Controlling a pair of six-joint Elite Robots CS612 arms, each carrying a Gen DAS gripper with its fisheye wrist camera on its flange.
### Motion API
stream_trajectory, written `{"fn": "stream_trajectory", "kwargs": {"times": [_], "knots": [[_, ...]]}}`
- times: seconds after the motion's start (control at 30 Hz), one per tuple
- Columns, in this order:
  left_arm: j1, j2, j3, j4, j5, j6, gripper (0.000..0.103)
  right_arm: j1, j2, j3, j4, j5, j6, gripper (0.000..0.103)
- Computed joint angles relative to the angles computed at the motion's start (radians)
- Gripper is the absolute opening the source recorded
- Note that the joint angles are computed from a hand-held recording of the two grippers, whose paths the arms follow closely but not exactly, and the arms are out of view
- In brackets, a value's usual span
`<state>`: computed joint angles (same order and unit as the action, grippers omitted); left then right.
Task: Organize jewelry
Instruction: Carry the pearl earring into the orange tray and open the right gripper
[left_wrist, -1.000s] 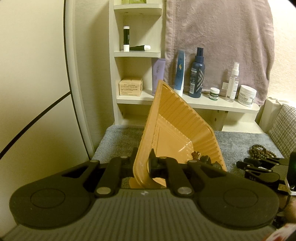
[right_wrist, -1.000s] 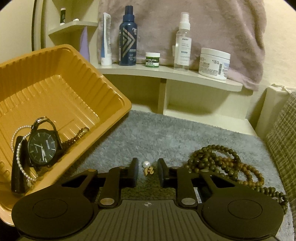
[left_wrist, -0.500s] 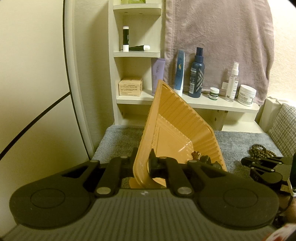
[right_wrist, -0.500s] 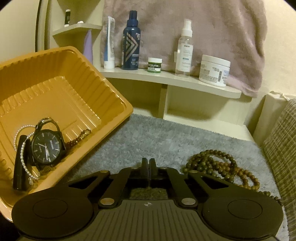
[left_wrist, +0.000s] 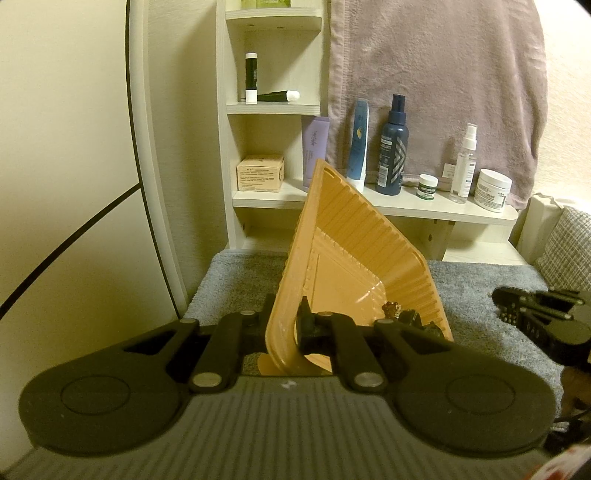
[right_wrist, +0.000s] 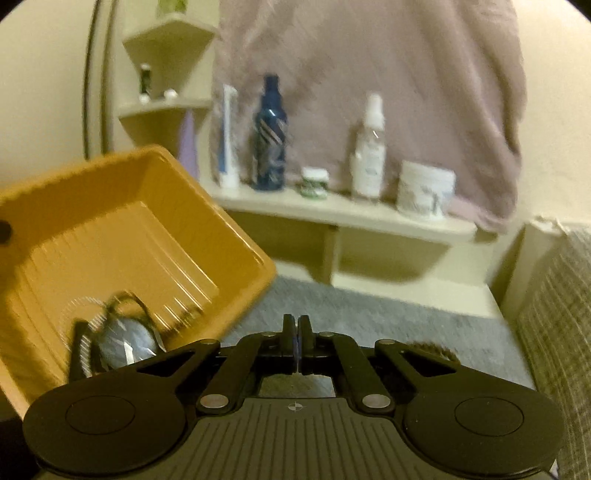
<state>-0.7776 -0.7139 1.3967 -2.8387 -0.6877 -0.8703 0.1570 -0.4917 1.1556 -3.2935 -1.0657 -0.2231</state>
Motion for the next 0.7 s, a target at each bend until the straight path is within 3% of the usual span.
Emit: {"fn": "stream_trajectory", "kwargs": {"times": [0.37, 0.7], "knots": [[0.001, -0.002, 0.005, -0.008, -0.002, 0.002, 0.008, 0.021, -0.026, 0.013, -0.004, 0.207, -0.063, 0.001], [0.001, -0.001, 0.002, -0.014, -0.002, 0.006, 0.009, 0.038, -0.027, 0.021, 0.044, 0.245, -0.121, 0.001]]}}
